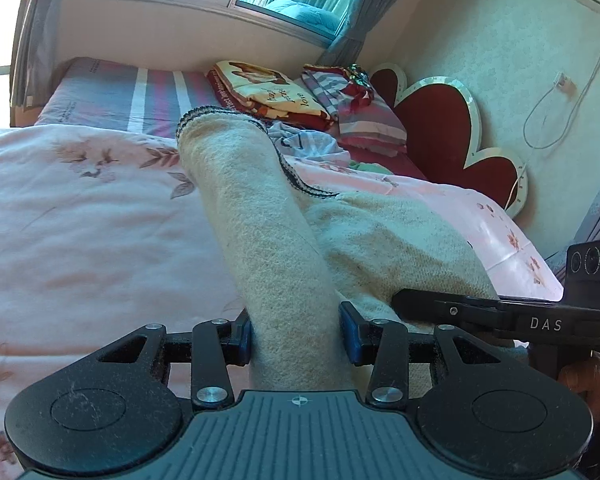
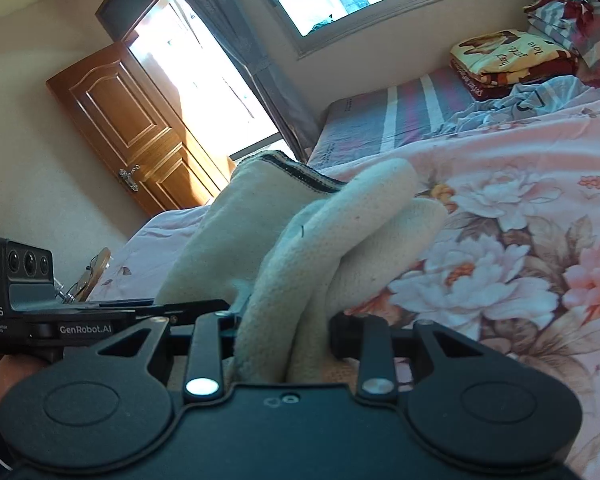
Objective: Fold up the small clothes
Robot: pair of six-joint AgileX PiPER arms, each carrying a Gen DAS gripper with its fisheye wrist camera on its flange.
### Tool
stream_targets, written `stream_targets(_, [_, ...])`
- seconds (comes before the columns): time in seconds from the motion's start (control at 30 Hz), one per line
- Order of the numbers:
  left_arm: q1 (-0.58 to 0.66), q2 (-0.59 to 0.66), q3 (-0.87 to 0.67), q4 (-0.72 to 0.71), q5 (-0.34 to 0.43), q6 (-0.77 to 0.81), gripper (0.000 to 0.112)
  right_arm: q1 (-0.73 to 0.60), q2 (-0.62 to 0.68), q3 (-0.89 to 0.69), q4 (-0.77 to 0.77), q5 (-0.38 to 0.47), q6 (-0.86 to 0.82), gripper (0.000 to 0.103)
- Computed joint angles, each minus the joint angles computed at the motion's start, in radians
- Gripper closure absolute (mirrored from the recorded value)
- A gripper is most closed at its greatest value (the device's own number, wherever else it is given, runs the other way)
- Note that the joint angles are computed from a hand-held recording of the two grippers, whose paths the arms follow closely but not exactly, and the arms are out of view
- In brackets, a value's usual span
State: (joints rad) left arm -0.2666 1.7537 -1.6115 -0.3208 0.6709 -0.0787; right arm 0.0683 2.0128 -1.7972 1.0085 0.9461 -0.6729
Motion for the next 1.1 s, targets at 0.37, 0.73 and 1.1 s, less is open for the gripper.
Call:
stream_targets(0.37, [0.325,-0.297,0.503,-0.328,-0.010,0.404,0.070,0.253,-0.001,0.110,-0.015,-0.115,0.065,0.072])
stream_targets(0.73, [0.324,-0.346,0.778,-0.565,-0.255,0.595,0.038,0.192,0.020,0.281,0.166,-0.115,0.019,0.068])
stream_targets(1.1, [0.243,-0.479,0.698,-0.182,-0.283,0.369,0.038,0.219,-0.192,0.350,0.042,-0.291,-0.062,0.062])
